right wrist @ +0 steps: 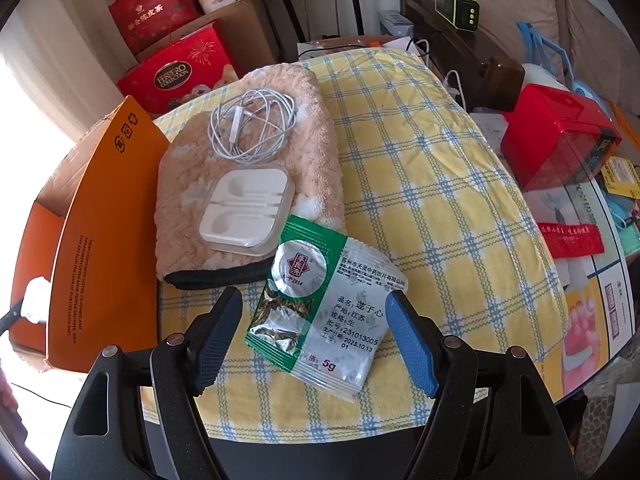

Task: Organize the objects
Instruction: 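Move the right gripper back to the green-and-white herb sachet, then grasp the green-and-white herb sachet with the right gripper, then carry the herb sachet with the right gripper into the box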

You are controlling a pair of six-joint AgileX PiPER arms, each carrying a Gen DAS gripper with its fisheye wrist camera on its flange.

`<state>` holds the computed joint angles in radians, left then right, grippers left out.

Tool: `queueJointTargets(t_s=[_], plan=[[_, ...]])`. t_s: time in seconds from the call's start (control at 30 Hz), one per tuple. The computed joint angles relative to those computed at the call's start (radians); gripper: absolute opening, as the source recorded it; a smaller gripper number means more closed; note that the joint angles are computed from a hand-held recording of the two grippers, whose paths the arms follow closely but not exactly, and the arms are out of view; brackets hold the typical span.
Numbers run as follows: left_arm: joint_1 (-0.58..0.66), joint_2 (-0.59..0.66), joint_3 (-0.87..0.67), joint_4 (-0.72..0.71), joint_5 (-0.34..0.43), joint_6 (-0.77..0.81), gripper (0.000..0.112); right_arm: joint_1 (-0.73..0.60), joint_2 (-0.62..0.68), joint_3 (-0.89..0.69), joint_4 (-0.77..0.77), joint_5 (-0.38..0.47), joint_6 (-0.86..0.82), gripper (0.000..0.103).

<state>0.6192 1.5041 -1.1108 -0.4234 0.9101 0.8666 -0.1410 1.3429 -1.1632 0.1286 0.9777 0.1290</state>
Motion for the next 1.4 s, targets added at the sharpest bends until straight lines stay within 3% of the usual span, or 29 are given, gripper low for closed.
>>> queueJointTargets(t_s=[0.33, 0.67, 1.0, 1.2, 1.27, 1.4], plan=[[0.018, 0.001, -0.005, -0.005, 0.015, 0.019, 0.009, 0.08, -0.012, 0.019, -0.156, -0.036, 0.148, 0.076], [0.01, 0.004, -0.002, -0.003, 0.011, 0.012, 0.009, 0.001, -0.034, 0.068, -0.025, -0.035, 0.109, 0.079], [0.007, 0.005, -0.015, 0.003, 0.02, 0.002, 0.009, 0.067, 0.013, 0.045, -0.103, -0.071, 0.192, 0.083], [0.01, 0.006, -0.016, 0.001, 0.023, 0.005, 0.009, 0.145, 0.03, 0.047, -0.227, -0.083, 0.269, 0.085], [0.009, 0.003, -0.015, 0.002, 0.021, 0.006, 0.009, 0.168, 0.034, 0.051, -0.272, -0.086, 0.288, 0.082], [-0.001, 0.002, -0.011, 0.004, 0.016, -0.006, 0.009, 0.16, 0.028, 0.051, -0.258, -0.088, 0.249, 0.063]])
